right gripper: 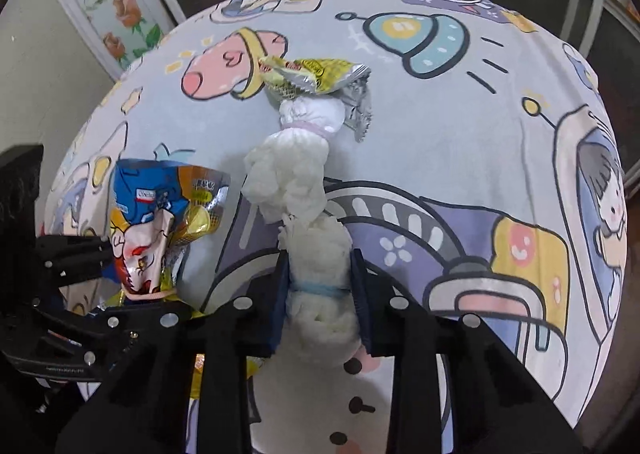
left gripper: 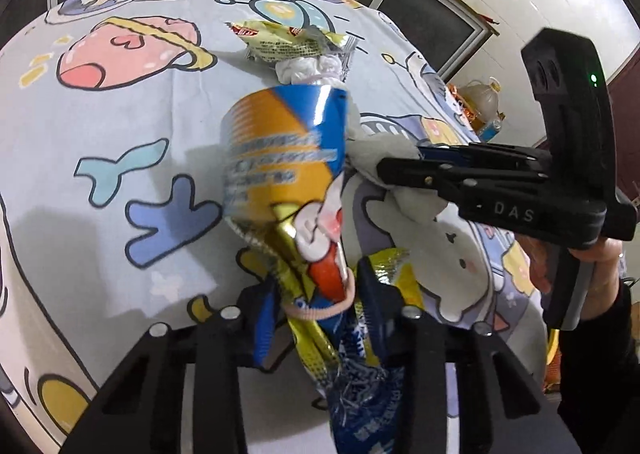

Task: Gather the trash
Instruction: 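Carry the snack bag and tissue bundle over the yellow bin and open both grippers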

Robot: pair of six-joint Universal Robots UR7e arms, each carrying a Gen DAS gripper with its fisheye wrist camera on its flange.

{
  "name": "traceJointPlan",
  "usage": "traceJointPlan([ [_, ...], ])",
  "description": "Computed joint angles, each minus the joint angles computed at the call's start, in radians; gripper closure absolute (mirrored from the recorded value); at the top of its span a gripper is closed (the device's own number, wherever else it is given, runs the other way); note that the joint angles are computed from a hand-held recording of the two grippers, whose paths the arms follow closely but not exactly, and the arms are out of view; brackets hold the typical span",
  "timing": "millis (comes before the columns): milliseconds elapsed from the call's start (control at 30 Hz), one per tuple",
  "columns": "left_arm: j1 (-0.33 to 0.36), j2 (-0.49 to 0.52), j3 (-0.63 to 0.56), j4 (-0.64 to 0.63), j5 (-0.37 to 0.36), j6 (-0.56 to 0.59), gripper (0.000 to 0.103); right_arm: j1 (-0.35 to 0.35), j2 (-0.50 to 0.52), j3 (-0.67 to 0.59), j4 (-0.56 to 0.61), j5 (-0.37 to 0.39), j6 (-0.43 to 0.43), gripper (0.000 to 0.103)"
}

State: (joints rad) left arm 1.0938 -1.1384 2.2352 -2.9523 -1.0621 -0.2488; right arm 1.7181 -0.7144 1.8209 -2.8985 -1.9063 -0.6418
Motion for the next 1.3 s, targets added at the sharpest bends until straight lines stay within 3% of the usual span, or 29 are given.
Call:
traceJointPlan([
  [67, 0.000, -0.015, 0.012, 0.005, -0.016, -0.009, 0.073, -0.005, -0.023, 0.016, 0.004, 0.020, 0.009, 0.075],
  [600, -0.098, -0.196, 0.186, -0.008, 0.059, -0.066, 0.075, -0.053, -0.251, 0.236, -0.092, 0.113, 0.039, 0.075],
  [833, -0.183, -0.258, 0.250, -0.002, 0.110, -0.109, 0.075, -0.088, -0.373, 0.363, -0.158, 0.162, 0.044, 0.075],
  [1067, -0.271, -0.237, 0.259, -0.006, 0.139, -0.116, 0.075, -0.143, -0.509, 0.493, -0.221, 0.211, 0.037, 0.075],
  [1300, -0.334, -0.120, 0.215, -0.049, 0.098, -0.086, 0.075, -0.227, -0.654, 0.592, -0.246, 0.265, 0.027, 0.075],
])
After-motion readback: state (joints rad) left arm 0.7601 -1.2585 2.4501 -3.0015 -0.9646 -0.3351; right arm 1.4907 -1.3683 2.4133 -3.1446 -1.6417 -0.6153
